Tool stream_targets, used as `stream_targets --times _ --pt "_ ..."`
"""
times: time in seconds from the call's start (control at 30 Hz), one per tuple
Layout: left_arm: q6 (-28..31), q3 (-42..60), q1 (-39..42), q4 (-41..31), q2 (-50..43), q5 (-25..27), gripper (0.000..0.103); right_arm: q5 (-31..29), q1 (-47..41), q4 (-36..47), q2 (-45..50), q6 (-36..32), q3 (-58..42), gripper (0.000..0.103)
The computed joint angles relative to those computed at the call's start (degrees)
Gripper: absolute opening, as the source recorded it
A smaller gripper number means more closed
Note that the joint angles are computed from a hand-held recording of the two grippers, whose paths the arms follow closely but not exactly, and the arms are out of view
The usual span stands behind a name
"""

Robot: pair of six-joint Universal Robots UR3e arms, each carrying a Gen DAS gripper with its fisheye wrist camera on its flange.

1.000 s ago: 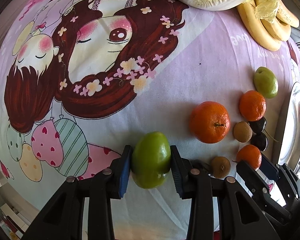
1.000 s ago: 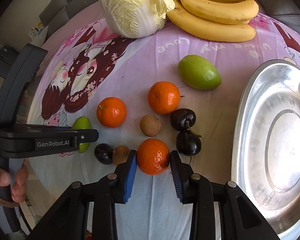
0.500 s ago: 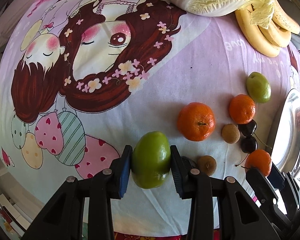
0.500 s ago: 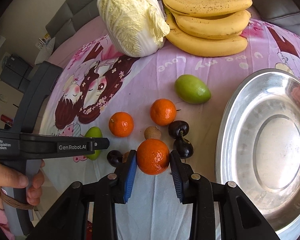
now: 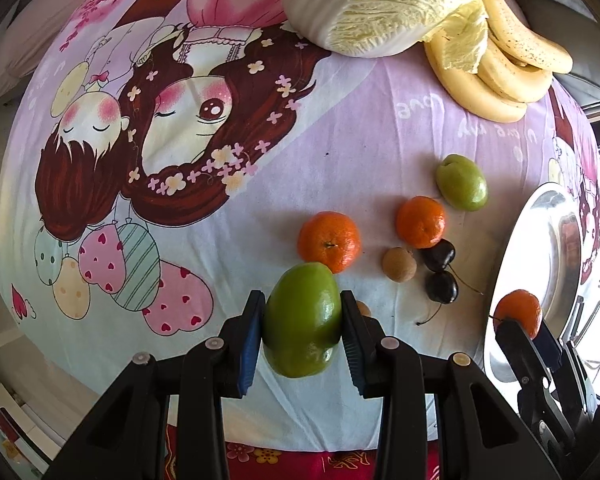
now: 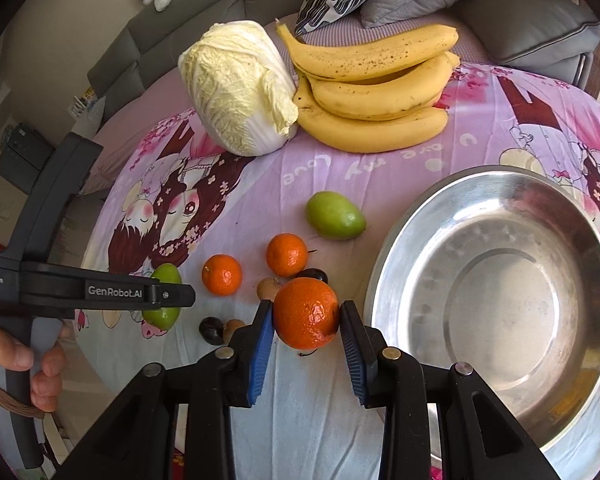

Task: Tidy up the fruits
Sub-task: 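Carry the green pear in the left tool and tangerine in the right tool over the steel bowl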

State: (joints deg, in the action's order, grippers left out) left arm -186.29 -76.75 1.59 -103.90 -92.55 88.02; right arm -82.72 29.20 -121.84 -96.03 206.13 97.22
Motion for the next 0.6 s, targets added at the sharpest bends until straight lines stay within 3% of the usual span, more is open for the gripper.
stream_targets --times 0.3,0.6 --pt "-3.2 7.7 -6.5 -1.7 -5.4 -0.8 0.039 -0.2 -6.3 2.4 -6.1 -1.9 3.8 0.036" --pt "-6.7 27.2 -13.8 -9.7 -16.9 -1.5 0.039 0.5 -13.9 5.8 -11.1 -4.2 7.5 0.036"
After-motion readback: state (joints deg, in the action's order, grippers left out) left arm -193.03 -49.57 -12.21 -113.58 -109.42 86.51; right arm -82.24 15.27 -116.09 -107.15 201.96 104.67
